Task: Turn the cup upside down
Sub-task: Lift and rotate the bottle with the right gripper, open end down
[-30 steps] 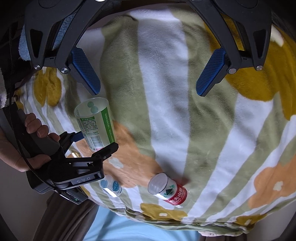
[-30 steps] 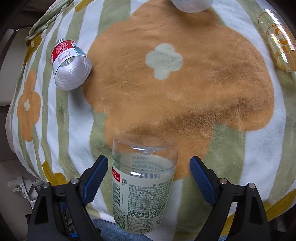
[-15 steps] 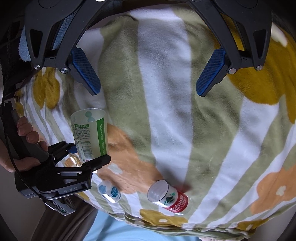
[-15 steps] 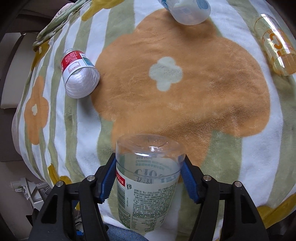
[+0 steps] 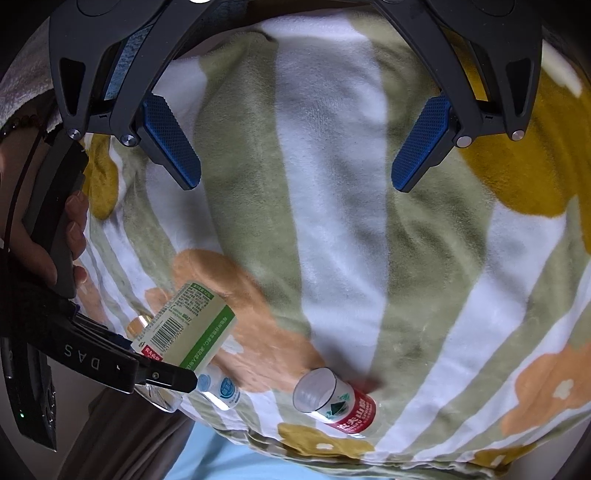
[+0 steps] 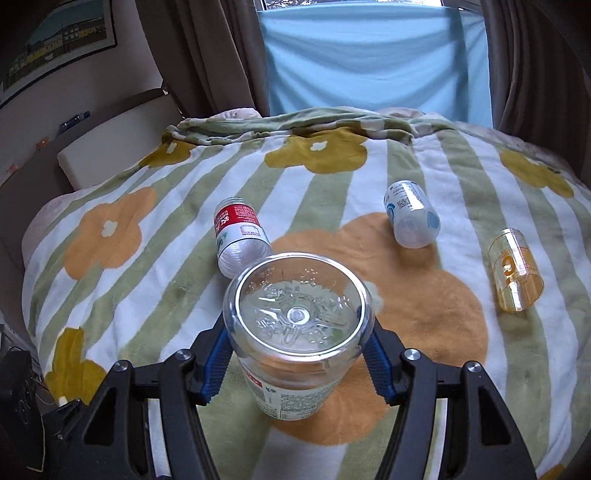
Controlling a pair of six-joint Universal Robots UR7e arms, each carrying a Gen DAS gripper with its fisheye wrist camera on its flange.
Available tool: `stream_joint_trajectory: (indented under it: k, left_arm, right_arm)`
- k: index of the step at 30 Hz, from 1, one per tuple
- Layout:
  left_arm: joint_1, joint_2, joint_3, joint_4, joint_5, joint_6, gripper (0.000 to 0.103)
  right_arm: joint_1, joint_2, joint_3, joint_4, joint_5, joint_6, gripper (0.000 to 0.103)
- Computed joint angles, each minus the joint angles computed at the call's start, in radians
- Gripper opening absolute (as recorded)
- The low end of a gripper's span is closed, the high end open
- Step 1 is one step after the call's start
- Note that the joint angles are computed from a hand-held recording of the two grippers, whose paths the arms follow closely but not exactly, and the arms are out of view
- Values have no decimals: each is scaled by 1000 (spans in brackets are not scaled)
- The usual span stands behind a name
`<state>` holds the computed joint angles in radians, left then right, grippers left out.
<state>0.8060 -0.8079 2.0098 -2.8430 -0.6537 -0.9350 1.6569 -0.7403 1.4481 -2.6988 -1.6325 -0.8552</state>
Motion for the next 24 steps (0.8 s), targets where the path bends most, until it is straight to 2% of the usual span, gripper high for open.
stream_joint_trajectory:
  k: [4,7,17,24]
  left_arm:
    - [1,2,-3,-8,2,8,103]
    - [2,7,-7,-11,-4,16,103]
    - [3,13,-18,15,-6,14,103]
    - [3,14,-18,12,-7,13,103]
  right_arm:
    - [-6,-19,87,-128,21,-137,60]
    - [-18,-26,126,-172,45,-220,60]
    - [-34,-27,150,-195,48,-256,60]
    - [-46,-32,191,-276,74,-300,60]
